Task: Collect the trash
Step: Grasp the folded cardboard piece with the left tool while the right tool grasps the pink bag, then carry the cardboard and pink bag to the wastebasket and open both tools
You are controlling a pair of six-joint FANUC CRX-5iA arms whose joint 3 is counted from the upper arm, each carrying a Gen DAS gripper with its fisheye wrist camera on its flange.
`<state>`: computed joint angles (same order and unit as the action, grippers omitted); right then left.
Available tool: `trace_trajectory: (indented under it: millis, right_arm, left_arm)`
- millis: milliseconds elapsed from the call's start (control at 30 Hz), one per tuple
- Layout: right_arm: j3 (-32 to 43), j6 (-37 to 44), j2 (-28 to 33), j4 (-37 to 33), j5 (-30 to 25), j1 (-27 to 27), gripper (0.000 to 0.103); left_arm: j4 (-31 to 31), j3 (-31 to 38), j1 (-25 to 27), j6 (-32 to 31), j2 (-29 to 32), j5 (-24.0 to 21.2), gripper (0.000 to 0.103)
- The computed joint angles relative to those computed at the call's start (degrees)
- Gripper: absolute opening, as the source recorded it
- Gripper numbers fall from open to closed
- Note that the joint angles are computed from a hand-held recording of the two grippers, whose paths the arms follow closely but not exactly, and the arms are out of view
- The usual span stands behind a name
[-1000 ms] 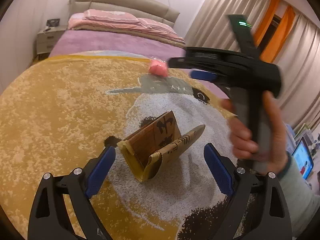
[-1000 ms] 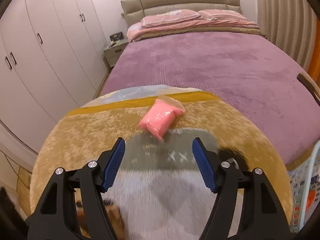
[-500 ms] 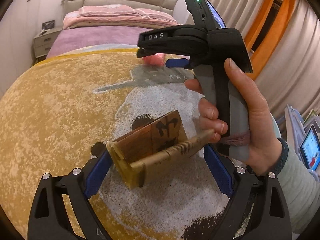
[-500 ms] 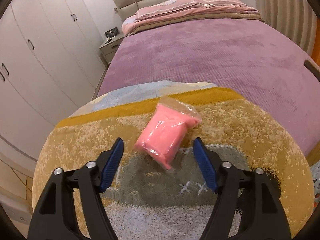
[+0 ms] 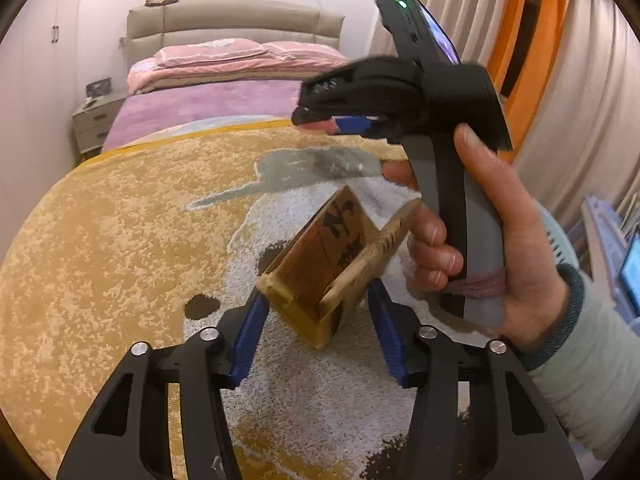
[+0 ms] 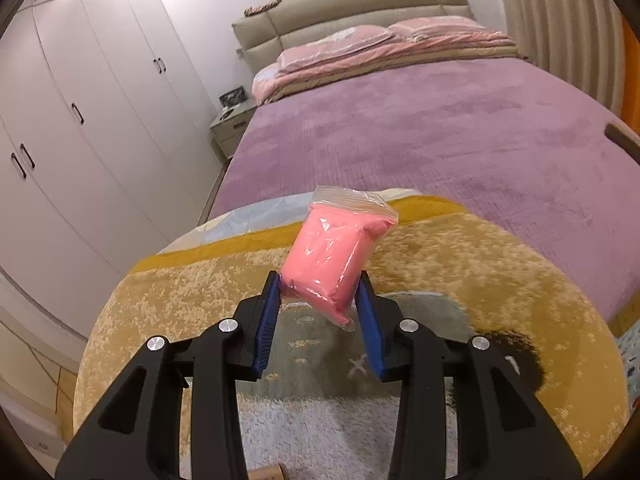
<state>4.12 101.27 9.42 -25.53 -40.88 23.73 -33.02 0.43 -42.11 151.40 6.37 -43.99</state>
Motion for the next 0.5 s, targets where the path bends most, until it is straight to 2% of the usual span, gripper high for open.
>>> trace_trajectory:
  millis: [167,333,400,500]
  right_arm:
    - [-4.5,-2.0,-4.0,2.3,3.0,-1.0,0.035]
    - [-9.9,1.0,-10.3,1.9,5.1,-4.5,0.035]
    - [-13.1,2.4,-13.9,2.7,6.6,-5.8,0.035]
    - [-14.2,6.7,-17.0,-0.7,5.0,-9.8,0.035]
  left_arm:
    - [-0.5,-1.9,0.2,0.8,-1.4,3.1,0.045]
    - [-1.2,-2.9,-0.4,0.6,-2.2,4.5,0.043]
    - [-1.3,-2.7,-0.5,0.7,-2.0,4.4,0.042]
    - [-2.1,-1.4,-1.2,0.8,-1.2,2.8,0.040]
